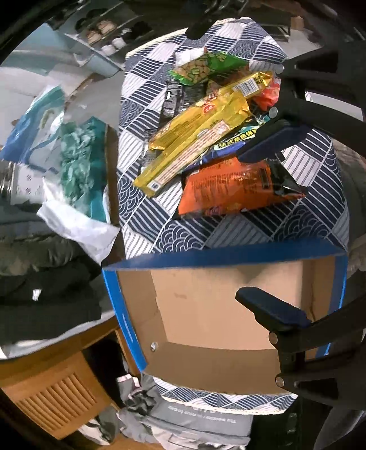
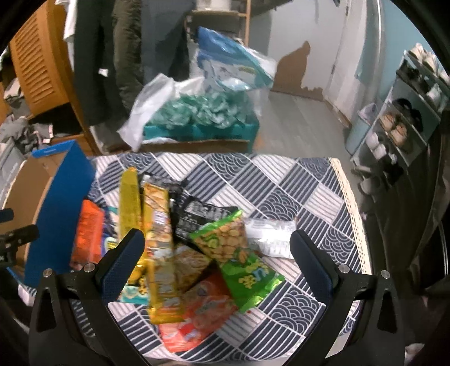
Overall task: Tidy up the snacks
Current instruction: 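Lower the left tool onto the orange bag while the right tool reaches the green peanut bag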
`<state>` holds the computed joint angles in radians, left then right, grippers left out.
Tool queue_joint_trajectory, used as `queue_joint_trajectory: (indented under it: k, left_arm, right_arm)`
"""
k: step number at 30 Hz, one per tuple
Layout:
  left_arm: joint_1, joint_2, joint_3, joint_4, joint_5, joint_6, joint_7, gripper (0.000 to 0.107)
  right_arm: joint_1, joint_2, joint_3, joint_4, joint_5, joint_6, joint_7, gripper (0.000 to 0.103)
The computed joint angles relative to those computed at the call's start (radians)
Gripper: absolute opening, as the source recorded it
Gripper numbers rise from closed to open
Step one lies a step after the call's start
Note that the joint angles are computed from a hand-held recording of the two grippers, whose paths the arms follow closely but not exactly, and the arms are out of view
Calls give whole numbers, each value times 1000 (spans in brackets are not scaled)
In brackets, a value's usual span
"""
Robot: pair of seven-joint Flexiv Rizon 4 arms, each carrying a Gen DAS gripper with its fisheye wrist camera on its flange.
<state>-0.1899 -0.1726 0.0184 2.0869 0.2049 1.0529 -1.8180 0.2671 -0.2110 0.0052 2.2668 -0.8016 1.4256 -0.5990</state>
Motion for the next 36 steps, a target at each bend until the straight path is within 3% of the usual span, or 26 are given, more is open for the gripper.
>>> queue_joint_trajectory:
  k: [12, 22, 28, 33, 36]
  left_arm:
    - [-53, -123, 3, -82, 47, -78, -37, 91]
    - [-76, -202, 14, -114, 21, -88, -62, 91]
    - [-89, -227, 19, -130, 24, -75, -64, 91]
    - [-107, -239, 33, -144, 44, -69, -82, 93]
    - [-83, -225, 10, -117, -2, -43, -39, 93]
  right_arm:
    - [-3, -95, 7, -26, 132, -53, -120, 101]
    - [22, -162, -1, -56, 199, -98, -211, 100]
    - [28, -192, 6, -70, 241, -121, -259, 90]
    - [23, -209, 21, -80, 279, -119, -314, 66]
    - [26, -205, 24, -81, 301, -116, -330, 54]
